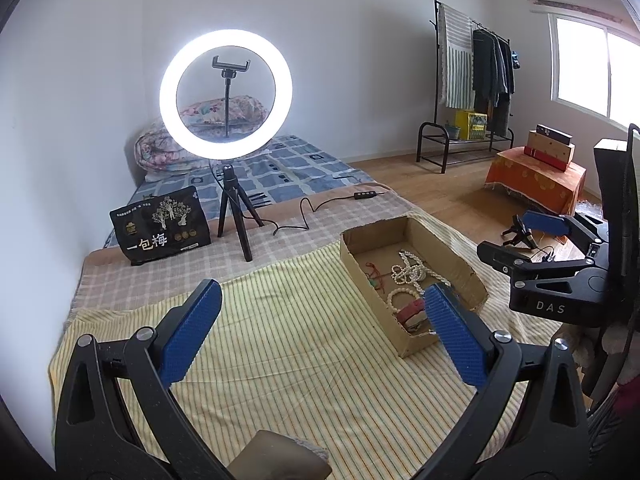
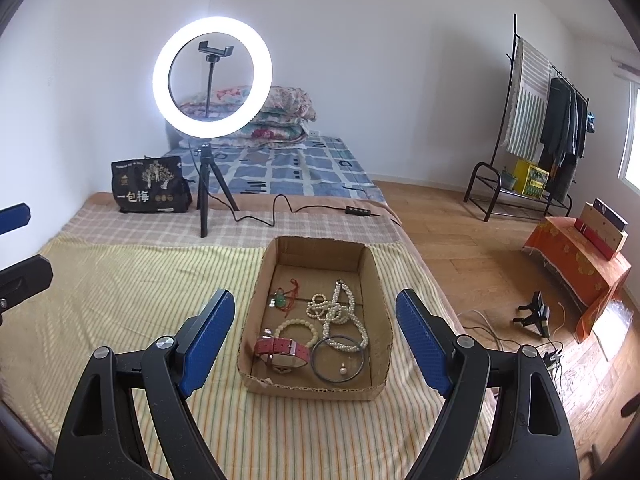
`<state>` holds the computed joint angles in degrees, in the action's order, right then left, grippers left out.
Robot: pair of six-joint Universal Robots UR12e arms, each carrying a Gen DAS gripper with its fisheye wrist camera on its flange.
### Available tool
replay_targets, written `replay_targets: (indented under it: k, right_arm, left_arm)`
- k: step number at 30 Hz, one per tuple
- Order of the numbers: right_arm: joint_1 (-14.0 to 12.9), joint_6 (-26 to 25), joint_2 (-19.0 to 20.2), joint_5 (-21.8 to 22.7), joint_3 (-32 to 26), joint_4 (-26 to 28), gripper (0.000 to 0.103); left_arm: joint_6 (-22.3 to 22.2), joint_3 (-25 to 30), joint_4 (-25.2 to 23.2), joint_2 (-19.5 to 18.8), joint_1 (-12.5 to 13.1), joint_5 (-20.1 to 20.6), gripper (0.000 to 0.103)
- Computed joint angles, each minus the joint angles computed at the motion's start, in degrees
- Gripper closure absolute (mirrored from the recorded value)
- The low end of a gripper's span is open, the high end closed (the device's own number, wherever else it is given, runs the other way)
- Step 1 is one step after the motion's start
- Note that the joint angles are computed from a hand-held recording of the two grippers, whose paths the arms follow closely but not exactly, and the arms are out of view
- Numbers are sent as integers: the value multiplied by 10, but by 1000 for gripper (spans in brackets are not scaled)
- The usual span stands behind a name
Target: Organize jewelry
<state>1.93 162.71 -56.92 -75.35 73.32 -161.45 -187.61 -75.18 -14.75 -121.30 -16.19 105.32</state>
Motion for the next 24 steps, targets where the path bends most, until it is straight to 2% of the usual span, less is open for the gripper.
replay_targets:
  k: [24]
  right_arm:
    - [-1, 5, 2, -13, -2, 4, 20]
  left_arm:
    - [1, 2, 3, -1, -2, -2, 0]
